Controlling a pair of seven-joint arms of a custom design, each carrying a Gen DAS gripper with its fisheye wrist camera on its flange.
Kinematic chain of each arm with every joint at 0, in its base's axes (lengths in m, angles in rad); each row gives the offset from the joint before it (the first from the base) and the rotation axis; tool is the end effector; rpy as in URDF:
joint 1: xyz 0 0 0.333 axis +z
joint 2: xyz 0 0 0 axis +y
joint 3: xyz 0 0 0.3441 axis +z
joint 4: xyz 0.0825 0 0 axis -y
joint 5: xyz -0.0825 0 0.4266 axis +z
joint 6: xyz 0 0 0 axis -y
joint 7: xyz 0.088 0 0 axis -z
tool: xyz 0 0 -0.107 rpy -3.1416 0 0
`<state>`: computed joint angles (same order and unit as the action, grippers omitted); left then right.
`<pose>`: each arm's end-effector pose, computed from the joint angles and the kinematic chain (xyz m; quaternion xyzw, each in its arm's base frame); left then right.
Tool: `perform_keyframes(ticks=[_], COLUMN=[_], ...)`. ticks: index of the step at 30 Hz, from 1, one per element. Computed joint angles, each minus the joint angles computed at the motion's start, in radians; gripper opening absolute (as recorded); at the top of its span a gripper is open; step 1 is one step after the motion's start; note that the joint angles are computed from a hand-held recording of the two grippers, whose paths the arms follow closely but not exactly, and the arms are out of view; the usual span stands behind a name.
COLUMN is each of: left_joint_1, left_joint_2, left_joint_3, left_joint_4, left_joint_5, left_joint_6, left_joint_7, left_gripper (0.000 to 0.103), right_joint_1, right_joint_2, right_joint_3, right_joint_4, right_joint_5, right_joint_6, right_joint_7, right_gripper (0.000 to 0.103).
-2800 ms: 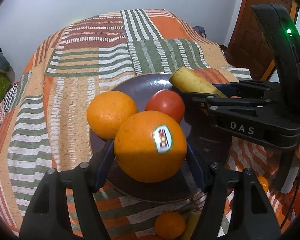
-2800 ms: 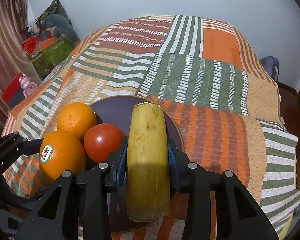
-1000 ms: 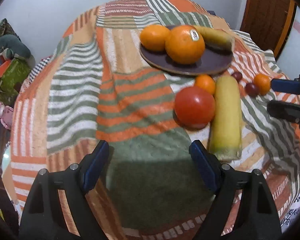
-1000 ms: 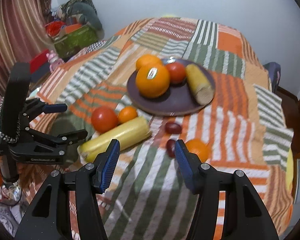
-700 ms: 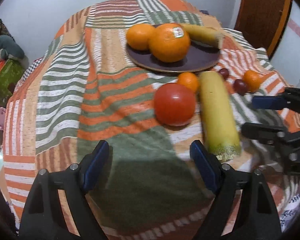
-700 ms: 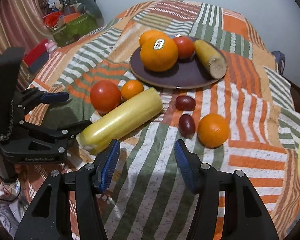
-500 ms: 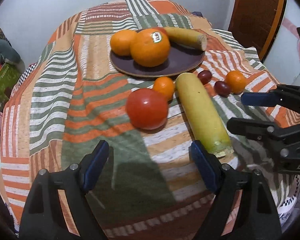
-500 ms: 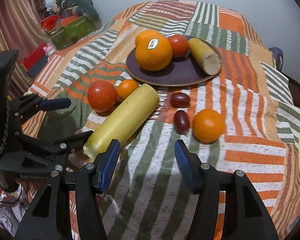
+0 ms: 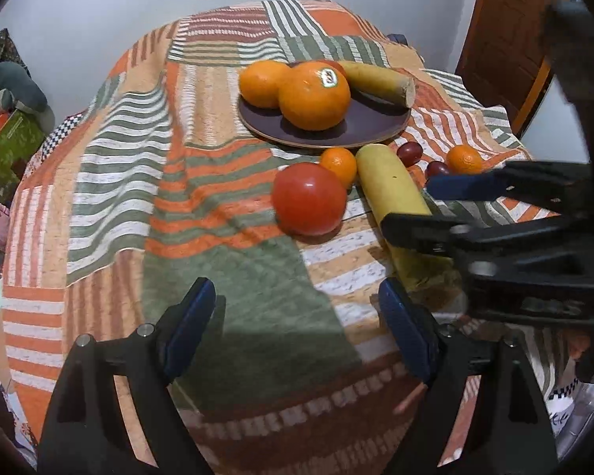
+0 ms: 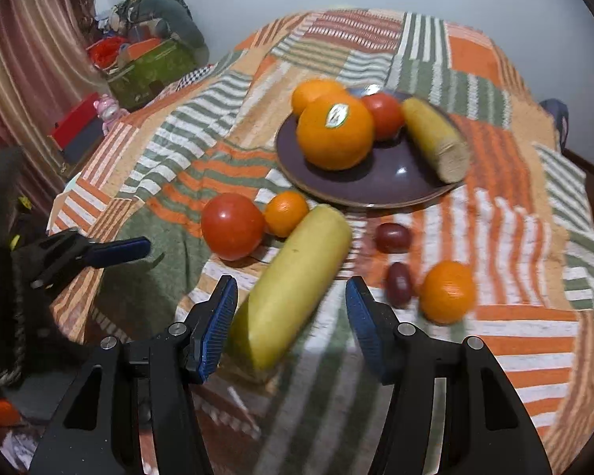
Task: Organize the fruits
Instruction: 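Move the right tool to the second corn cob and grasp it, then grasp the red tomato with the left tool while the right tool holds the corn cob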
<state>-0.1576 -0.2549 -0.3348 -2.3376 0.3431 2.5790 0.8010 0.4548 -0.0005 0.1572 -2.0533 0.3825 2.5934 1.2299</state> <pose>0.4656 -0.2650 0.4884 -0.6850 0.6717 -0.2017 0.1970 0.5185 0.3551 0.5048 -0.8618 0.4114 -0.0482 0.2927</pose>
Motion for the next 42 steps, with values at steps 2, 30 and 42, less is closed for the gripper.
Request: perform_keyframes(ticks=[2, 30, 42], left_joint_1=[0.004, 0.031, -0.013], left_joint_2=[-0.023, 0.123, 0.175], left_joint_3=[0.004, 0.040, 0.094], left_joint_4=[-0.020, 0.095, 0.120], left_joint_5=[-0.001, 0.083, -0.032], left_joint_6=[0.008, 0.044, 0.092], left_joint_7=[-0.007, -0.036, 0.062], left_gripper=[0.087, 0.086, 0.047], right_joint_1=[0.001, -0.040, -0.042], right_joint_2=[0.020, 0.003, 0.061], right_joint_3=[0.003, -0.024, 0.005], right_joint_4=[0.016, 0.029, 0.072], right_joint_5=[-0.023, 0.071, 0.072], right_joint_6=[-0.017, -0.153, -0.086], right_joint_7=[0.031, -0.088, -0.090], right_gripper=[0.053, 0.036, 0.036])
